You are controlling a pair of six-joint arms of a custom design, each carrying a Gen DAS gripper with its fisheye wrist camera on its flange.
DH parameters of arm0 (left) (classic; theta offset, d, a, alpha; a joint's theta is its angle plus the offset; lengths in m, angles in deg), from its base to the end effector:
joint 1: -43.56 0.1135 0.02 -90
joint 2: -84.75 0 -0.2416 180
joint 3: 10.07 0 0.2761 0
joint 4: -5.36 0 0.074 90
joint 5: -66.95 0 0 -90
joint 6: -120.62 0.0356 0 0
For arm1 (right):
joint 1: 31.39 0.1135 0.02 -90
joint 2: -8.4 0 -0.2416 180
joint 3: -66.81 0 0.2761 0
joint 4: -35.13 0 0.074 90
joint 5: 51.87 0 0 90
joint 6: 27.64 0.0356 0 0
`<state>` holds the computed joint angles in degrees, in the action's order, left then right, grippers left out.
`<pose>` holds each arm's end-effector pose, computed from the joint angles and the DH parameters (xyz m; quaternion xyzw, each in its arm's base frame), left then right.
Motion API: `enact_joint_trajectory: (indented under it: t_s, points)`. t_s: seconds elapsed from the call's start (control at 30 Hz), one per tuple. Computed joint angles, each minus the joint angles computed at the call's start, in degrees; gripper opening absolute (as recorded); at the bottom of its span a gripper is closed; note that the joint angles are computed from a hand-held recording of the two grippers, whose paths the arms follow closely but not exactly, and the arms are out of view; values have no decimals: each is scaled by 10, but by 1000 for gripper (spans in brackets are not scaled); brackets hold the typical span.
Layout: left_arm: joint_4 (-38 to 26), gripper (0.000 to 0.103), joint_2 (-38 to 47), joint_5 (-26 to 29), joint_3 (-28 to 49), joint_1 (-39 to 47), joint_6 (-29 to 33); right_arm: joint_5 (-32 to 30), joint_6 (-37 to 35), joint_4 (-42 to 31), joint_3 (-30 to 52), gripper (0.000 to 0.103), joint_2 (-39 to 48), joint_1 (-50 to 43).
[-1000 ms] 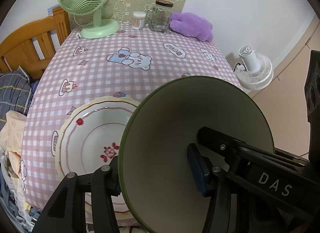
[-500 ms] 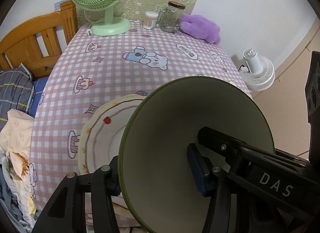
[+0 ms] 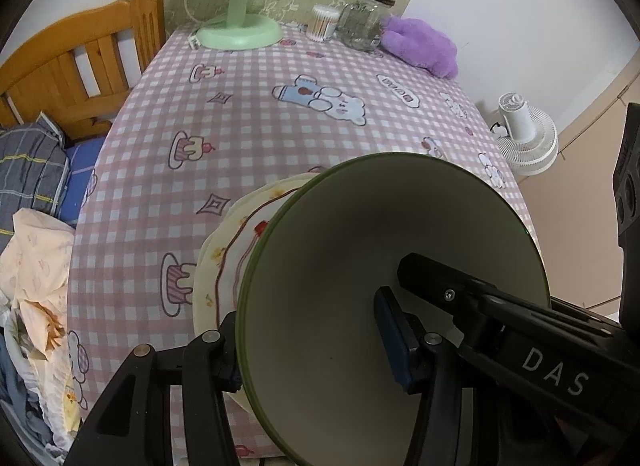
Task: Organize plates and bowls
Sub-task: 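Carry the bowl stack with both grippers over the plate stack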
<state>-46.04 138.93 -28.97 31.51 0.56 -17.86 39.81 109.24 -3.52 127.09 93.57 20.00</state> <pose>0.1459 -0.1310 0.1508 -0.0581 0.9714 -0.1258 0.1928 0.1874 0.2329 0.1399 -0.0349 0.9727 0.1637 0.1605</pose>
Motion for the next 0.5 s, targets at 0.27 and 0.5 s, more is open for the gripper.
enact_joint_trajectory:
  t_s: [0.27,0.5]
  points:
    - [25,53,15,50,-15,41,29,0,11,-17,32,42,46,3]
    - [43,53,34,74,-18,59,40,1,8,-37,56,41,74,-1]
